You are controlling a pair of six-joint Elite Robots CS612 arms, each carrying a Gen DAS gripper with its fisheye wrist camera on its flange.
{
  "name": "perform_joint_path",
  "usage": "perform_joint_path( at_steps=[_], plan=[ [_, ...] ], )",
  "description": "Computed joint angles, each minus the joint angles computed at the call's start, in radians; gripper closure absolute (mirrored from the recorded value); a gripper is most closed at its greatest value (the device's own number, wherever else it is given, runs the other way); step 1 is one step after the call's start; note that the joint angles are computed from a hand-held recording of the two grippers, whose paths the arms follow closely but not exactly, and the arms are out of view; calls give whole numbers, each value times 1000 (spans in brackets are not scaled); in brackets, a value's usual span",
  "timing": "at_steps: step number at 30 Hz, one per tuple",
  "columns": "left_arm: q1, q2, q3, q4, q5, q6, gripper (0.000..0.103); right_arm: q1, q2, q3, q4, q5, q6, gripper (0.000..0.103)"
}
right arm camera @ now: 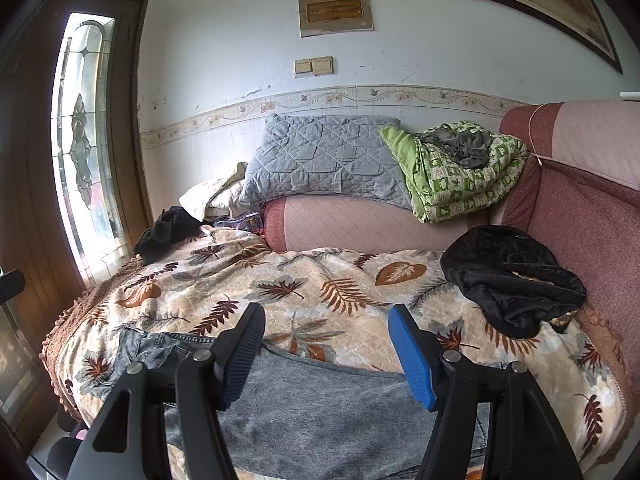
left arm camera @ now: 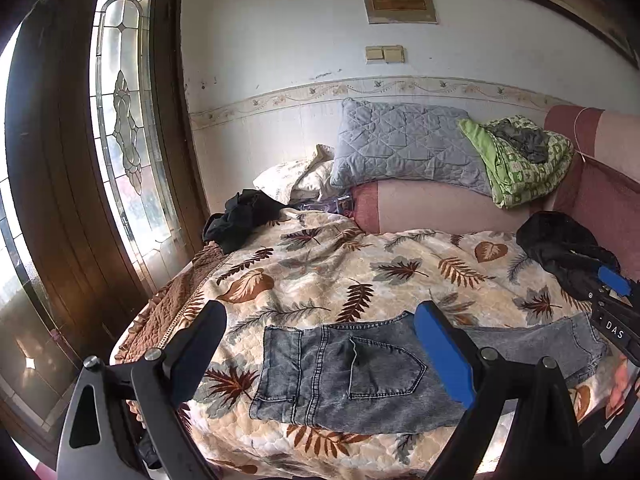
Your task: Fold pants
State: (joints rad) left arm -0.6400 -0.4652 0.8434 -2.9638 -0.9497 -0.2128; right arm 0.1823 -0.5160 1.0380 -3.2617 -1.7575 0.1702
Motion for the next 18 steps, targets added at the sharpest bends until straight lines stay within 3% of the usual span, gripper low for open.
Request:
perform_joint_path(
  at_steps=[11,18],
  plan=[
    [6,124,-225,257,-62,-54,8,-41,-59,133,-33,-68,55,35],
    [4,150,-270,290,-71,-56,8,-47,-60,143,-33,-72,62,35]
  ],
)
